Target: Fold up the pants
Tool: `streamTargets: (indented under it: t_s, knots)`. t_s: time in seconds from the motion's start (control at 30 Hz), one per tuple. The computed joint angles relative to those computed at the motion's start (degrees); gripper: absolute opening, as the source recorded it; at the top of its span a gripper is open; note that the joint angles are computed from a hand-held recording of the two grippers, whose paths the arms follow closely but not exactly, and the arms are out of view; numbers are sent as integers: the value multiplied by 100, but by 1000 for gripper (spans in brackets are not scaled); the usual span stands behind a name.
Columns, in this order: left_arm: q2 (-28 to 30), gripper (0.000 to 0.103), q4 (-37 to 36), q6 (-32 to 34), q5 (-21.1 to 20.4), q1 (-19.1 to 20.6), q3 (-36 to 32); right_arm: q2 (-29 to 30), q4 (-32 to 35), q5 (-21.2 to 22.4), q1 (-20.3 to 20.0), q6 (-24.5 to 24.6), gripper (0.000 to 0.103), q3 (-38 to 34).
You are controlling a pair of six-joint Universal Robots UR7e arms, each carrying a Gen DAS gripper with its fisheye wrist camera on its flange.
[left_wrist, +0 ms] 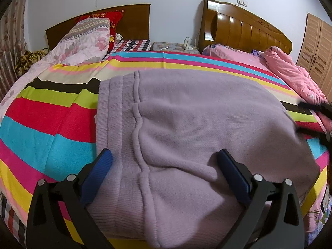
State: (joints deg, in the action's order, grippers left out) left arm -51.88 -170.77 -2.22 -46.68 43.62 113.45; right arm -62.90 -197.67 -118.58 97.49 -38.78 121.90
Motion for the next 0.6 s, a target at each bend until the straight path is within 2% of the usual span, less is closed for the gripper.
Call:
streamTargets:
  t_s: [0.07,0.1,0.13,0.17,0.2,0.23,0.27,0.3,0.33,0.37,0.43,0.47,0.5,0.6]
  knots:
    - [10,101,0,0,21,-7,-10,181,-552,-401,85,-180,89,254]
    - [14,101,1,-6,31,-15,-13,222,-681,-457,70,-125,89,344]
    - [21,101,-1,3,37,-12,-25,246,-772,-396,9,-30,90,422]
    - [30,101,-1,-1,48,-19,-31,325,-1092,-264,-97,-30,96,514]
    - [40,101,-8,14,57,-24,-43,396,-1315,-241,-138,-99,97,533]
    - [46,101,-71,54,67,-37,-29,387,-1298,-262,-144,-51,97,521]
    - [52,101,-163,86,107,-64,6,273,-1041,-304,-116,236,97,500]
    - [76,101,-324,88,292,-144,83,188,-984,-330,-82,433,97,523]
    - [124,101,-464,2,698,-271,168,154,-1094,-319,-48,461,97,573]
    - [155,101,-715,-84,1221,-476,333,125,-1400,-260,-7,380,98,712]
    - [191,101,-1360,-29,1769,-807,627,67,-2057,-146,67,221,98,995]
    - [221,101,-1949,58,2098,-1068,831,6,-2454,4,79,235,98,1215]
    - [212,101,-2338,92,2271,-1271,979,-39,-2771,184,68,289,98,1412]
    - [92,101,-2765,-52,2509,-1764,1268,50,-3924,545,29,442,98,1954]
